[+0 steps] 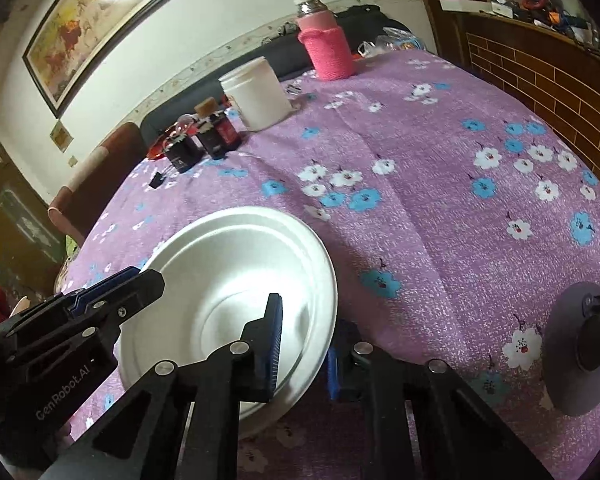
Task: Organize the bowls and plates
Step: 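Grasp the foam bowl rim with the left tool while the right tool holds it, then carry the foam bowl with the left tool over the bowl stack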
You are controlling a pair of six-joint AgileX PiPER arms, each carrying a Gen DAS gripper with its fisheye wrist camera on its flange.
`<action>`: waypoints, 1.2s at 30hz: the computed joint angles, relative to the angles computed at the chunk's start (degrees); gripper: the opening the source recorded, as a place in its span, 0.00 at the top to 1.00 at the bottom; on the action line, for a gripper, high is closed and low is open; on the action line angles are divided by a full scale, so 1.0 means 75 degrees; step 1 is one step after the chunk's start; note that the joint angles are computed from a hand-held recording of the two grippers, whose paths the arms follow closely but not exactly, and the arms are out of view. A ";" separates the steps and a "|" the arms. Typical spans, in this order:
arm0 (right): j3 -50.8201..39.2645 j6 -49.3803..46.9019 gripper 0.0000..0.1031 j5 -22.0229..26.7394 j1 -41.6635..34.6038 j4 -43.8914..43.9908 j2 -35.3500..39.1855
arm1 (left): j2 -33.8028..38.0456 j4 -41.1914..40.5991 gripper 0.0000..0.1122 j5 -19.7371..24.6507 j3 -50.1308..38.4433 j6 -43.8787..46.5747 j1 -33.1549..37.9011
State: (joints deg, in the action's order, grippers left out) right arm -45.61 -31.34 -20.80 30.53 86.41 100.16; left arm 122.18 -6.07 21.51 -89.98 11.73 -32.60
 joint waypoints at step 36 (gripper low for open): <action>-0.0038 0.1173 0.87 0.0450 -0.0176 -0.1179 0.0232 | 0.1034 -0.1960 0.86 0.1649 -0.1239 0.1254 0.0564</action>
